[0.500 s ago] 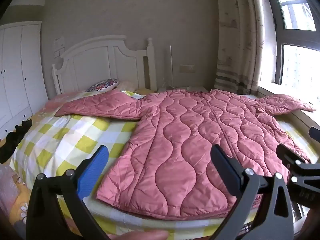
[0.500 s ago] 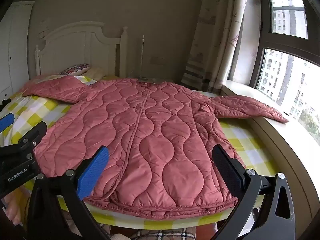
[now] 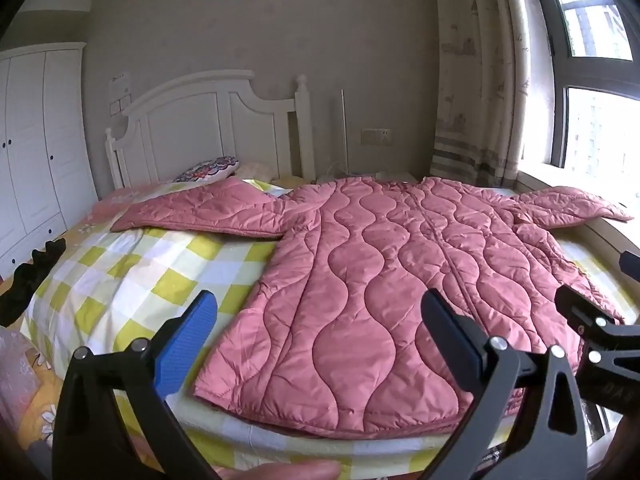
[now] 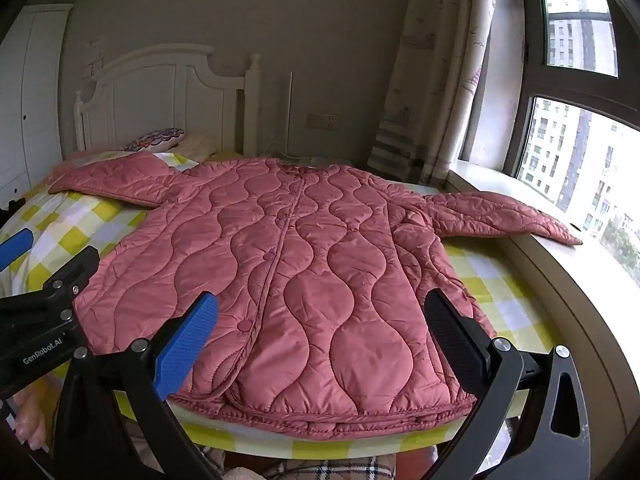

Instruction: Fold large clothes

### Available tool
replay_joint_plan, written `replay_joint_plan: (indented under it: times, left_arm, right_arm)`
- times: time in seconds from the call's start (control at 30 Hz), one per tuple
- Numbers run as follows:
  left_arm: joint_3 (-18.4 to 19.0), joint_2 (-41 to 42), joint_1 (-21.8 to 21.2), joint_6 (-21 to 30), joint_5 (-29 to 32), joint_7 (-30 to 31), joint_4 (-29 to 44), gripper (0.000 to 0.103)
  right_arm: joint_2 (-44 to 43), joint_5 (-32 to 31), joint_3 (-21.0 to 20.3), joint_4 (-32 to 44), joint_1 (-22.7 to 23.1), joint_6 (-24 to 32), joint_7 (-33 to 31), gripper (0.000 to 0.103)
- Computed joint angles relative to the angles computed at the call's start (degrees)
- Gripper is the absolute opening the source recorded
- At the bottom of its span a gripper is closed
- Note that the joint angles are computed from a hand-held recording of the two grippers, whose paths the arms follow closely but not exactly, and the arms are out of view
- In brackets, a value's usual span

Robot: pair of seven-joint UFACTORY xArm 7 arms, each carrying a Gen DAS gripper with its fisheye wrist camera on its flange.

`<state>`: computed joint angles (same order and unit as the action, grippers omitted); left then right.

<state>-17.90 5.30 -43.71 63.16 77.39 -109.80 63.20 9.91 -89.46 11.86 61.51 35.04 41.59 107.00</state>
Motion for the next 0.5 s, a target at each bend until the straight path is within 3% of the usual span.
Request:
replay_joint_plan:
  times: [0.5]
  left_arm:
    - [-0.4, -0.6, -0.1, -0.2, -0.5, -0.9, -1.5, 0.101]
  right_arm:
    - [0.0, -0.5, -0.1, -0.2, -0.1, -0.4, 0.8, 0.099]
